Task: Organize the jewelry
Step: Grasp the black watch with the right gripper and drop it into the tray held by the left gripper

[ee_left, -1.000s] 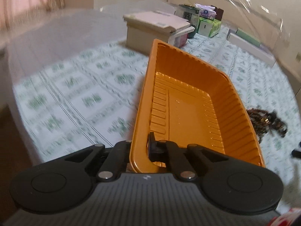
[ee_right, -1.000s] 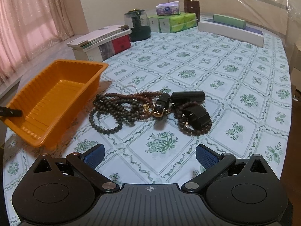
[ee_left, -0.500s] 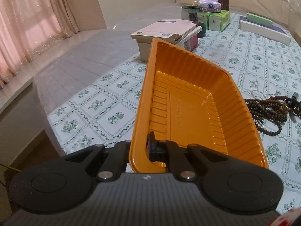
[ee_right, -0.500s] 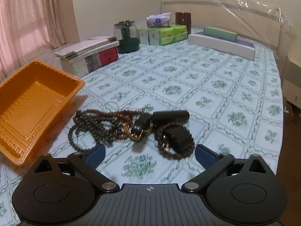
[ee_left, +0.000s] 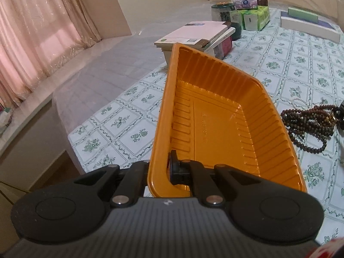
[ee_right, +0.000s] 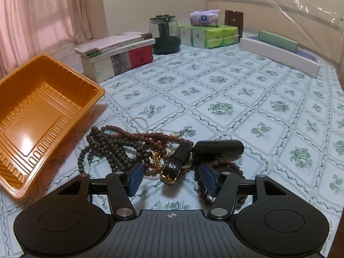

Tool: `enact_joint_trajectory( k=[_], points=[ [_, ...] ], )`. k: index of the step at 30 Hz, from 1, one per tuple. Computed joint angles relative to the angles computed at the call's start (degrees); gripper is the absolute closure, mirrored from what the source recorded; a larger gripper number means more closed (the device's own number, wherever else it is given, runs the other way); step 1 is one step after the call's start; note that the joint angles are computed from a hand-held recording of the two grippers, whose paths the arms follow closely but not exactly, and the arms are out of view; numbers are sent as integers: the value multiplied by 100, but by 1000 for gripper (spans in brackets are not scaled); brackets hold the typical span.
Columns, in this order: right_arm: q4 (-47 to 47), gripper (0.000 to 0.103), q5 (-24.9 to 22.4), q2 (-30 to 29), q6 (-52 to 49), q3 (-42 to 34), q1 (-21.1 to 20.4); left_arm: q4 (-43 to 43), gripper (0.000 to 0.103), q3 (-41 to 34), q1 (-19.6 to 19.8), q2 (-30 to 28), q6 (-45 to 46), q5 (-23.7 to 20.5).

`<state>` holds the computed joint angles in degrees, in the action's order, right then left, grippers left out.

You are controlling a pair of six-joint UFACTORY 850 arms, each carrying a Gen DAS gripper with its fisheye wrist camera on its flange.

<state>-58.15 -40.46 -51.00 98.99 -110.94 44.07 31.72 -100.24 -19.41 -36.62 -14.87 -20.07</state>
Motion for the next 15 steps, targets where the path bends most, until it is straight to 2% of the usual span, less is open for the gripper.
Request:
enact_joint_trajectory(
  k=[3, 4, 5, 9, 15],
  points=[
    [179, 67, 275, 13, -87, 41, -87, 254, 100, -61, -77, -15, -170, -149],
    [188, 78, 382, 39, -107, 86, -110, 312, 100, -79, -97, -20, -217, -202],
    [159, 83, 395, 56, -132, 105, -111, 353, 100, -106, -118, -30, -237, -274],
    [183, 83, 553, 181, -256, 234, -152, 418, 100, -274, -196, -110, -122, -598],
    [363, 86, 597, 216, -842, 119, -173, 117, 100, -560, -195, -271, 535, -966]
  ],
)
